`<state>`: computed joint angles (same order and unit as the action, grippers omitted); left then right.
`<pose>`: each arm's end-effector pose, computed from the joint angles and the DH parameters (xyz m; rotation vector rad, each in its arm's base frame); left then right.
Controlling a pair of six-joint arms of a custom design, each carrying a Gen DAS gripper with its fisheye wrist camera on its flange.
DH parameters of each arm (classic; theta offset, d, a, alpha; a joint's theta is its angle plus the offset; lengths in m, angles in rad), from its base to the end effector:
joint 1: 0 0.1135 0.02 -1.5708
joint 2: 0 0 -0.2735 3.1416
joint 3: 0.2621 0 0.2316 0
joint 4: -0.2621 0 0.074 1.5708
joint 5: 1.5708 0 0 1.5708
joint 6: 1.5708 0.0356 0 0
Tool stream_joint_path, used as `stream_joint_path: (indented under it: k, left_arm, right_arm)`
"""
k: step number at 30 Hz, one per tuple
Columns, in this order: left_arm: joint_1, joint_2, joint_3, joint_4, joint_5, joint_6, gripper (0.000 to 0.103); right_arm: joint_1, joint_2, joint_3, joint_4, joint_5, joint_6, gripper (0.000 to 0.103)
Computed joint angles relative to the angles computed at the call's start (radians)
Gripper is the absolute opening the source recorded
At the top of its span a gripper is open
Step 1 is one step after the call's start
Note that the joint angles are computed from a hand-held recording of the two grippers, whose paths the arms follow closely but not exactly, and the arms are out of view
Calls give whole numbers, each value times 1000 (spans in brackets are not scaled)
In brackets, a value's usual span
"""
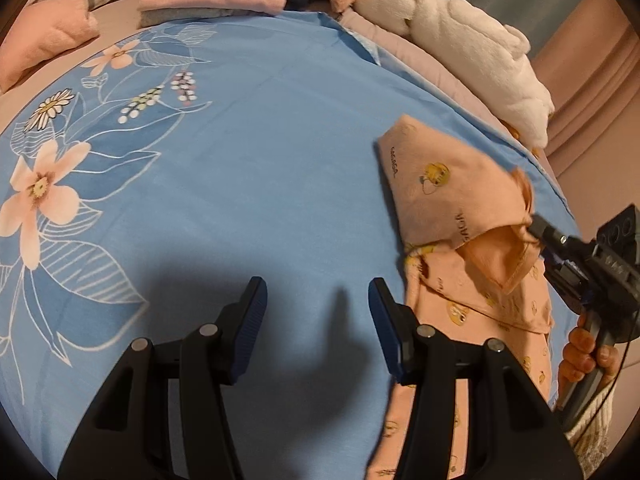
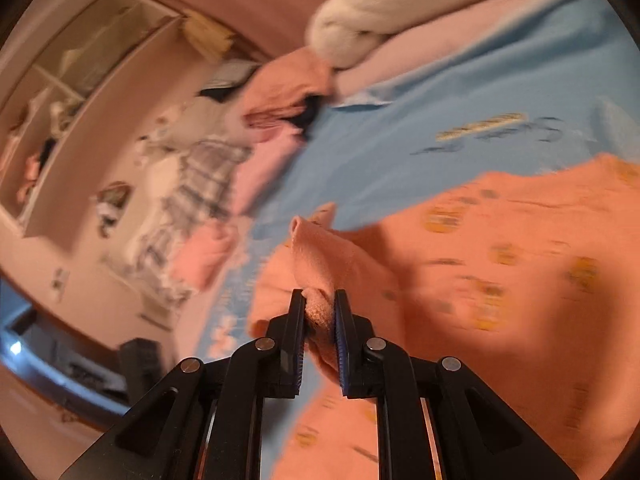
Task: Fold small clothes
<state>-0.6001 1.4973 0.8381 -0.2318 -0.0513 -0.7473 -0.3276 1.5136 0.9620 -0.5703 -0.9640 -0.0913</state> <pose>0.2341 -0.1580 0.2115 -0.2091 2.5242 -0.5080 0.2624 -0.0583 0.2355 -0.0017 2.3246 1.0716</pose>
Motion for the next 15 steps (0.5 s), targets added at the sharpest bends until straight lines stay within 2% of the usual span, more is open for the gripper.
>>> stream_joint_path:
  k: [2, 3, 4, 5, 7, 8, 13, 15]
  left_arm:
    - [-17, 12, 13, -6, -8, 7, 56]
    - [-24, 22, 22, -7, -9, 9, 56]
    - [-28, 31, 30, -8, -7, 10, 56]
    - [-35, 44, 40, -7, -6, 9, 56]
    - [-48, 63, 56, -5, -4, 6, 56]
    - [-56, 72, 63, -3, -5, 6, 56]
    - [-85, 105, 98, -18, -5, 14, 56]
    - [-90, 109, 105, -23, -9, 21, 56]
  right_arm:
    - [-55, -50, -33, -3, 55, -38, 14]
    - [-108, -98, -57, -13, 119, -120, 14]
    - [-112, -95, -55, -18, 113, -129, 14]
    - [-133, -108, -63, -45, 158, -192, 14]
    - [-165, -38, -40, -117, 173, -283, 14]
    - [-166, -36, -37, -121, 172, -287, 14]
    - [-280, 78, -58, -69, 46, -185, 14]
    - [-333, 145, -46, -119, -66, -193, 14]
